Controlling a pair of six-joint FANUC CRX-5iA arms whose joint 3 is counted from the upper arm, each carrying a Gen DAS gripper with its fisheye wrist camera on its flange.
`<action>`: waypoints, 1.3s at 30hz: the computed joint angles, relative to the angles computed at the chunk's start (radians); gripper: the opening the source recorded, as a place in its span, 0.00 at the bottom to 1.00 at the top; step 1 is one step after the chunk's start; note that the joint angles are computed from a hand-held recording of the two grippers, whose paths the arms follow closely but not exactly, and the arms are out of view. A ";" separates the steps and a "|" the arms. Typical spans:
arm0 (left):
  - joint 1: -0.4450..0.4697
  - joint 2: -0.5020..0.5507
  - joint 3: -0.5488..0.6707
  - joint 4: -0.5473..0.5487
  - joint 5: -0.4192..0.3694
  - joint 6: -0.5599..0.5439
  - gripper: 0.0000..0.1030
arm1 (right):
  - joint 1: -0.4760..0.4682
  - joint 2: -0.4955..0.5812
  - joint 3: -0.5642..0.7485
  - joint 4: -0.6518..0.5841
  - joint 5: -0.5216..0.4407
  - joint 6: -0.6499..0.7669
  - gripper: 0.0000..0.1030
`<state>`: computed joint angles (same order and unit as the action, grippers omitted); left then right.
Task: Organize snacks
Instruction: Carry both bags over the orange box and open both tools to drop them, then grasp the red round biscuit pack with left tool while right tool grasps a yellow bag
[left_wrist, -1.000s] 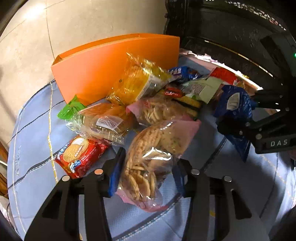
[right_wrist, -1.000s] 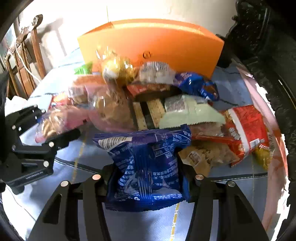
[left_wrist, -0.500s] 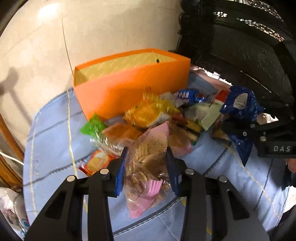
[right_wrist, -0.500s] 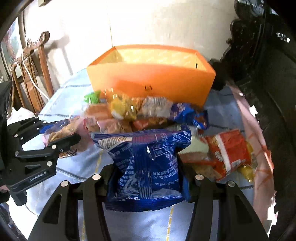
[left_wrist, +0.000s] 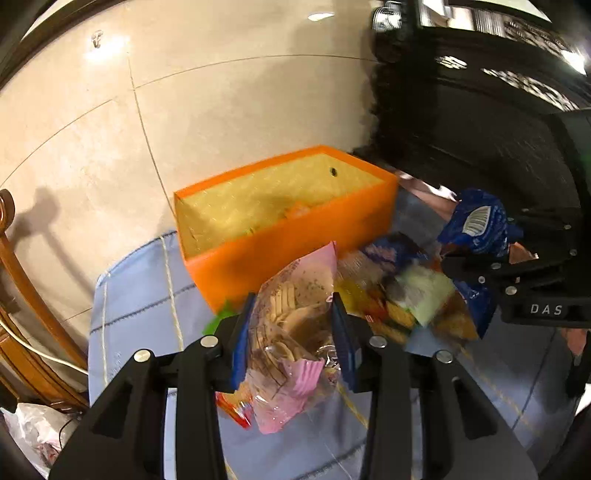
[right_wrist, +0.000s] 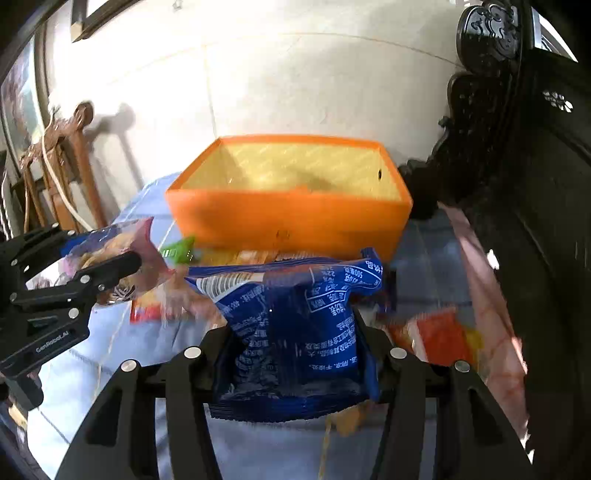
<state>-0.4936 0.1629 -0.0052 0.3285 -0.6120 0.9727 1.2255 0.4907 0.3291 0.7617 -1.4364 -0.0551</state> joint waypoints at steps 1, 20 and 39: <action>-0.004 0.026 0.056 -0.048 -0.022 0.074 0.36 | -0.019 0.001 0.010 0.007 0.001 0.007 0.53; -0.103 0.563 0.981 -0.498 -0.453 0.651 0.54 | -0.297 0.189 0.353 -0.049 -0.041 0.207 0.57; -0.034 0.224 0.418 -0.493 -0.167 0.472 0.96 | -0.189 0.099 0.179 -0.013 0.062 0.245 0.96</action>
